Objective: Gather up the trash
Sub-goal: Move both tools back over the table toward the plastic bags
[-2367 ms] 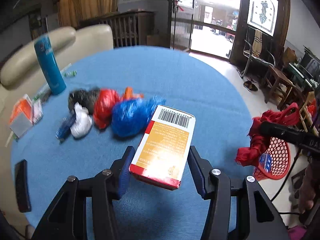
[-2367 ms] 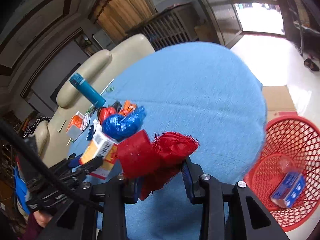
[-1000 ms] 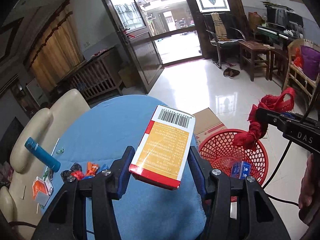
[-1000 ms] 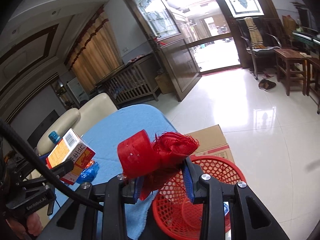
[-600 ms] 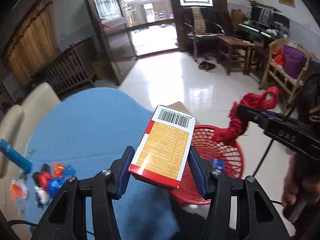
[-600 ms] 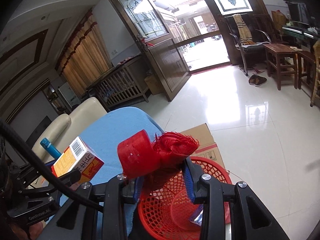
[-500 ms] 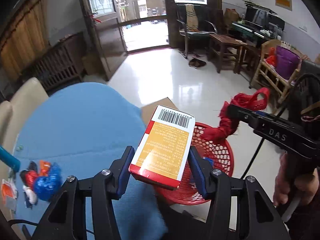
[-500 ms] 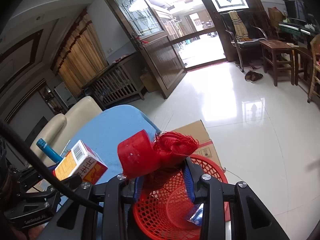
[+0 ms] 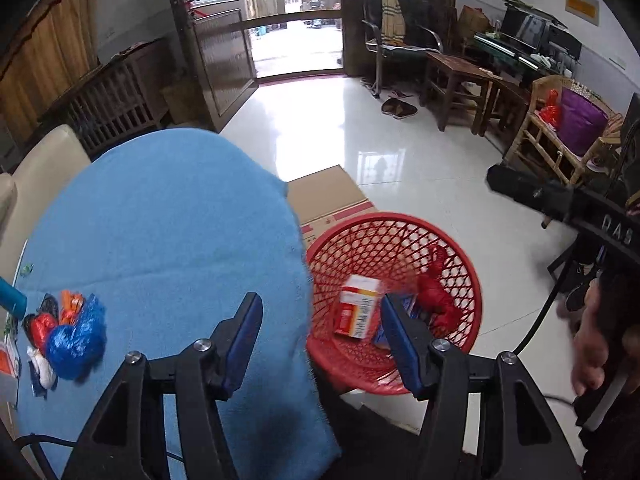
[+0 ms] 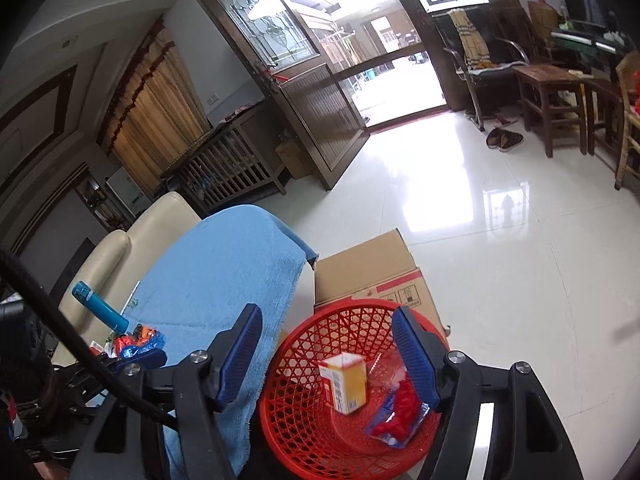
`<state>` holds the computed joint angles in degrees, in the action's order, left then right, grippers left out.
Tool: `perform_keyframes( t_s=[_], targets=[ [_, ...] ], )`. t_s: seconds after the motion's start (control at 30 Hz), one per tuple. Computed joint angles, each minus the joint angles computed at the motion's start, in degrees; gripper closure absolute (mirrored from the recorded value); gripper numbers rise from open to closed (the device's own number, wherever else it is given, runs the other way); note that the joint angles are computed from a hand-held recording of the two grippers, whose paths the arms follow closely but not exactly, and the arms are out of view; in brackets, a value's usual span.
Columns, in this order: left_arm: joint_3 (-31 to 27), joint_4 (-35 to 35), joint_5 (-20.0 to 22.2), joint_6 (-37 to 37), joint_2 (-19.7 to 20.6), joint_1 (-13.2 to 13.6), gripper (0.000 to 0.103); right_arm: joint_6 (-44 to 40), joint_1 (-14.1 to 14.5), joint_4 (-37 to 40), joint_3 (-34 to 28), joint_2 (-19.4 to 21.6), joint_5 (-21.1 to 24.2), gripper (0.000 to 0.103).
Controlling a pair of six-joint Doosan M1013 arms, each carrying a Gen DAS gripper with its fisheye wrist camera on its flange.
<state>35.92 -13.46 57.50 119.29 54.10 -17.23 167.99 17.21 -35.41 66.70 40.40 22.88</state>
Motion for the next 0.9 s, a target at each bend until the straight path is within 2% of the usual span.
perform_keyframes(
  t_s=[0.23,0.4,0.57,0.73,0.83,0.9],
  targets=[
    [8.7,4.41,-7.73,-5.96,-4.26,2.64,0.041,-4.86,1.0,3.29,-2.47,1.16,1.18,0.031],
    [14.83,8.09,-14.87,-11.83,-7.44,4.98,0.038,-12.98,2.18,8.24,-5.91,2.72,4.05,0.031],
    [18.36,9.75,-18.29,-16.73,-9.15,7.76,0.037,-22.11,3.1,14.92,-9.23,4.25,6.19,0.031],
    [21.91,14.85,-22.36,-24.02,-10.66,10.12,0.037,-33.46,3.65,26.42,-14.4,6.92,8.35,0.031],
    [23.5,18.29,-24.34,-28.83,-11.37,11.76,0.036,-41.51,3.84,35.8,-19.52,9.61,10.39,0.031],
    [24.43,19.9,-25.36,-31.47,-11.64,12.98,0.036,-47.46,3.89,43.0,-25.18,12.56,13.44,0.031]
  ],
)
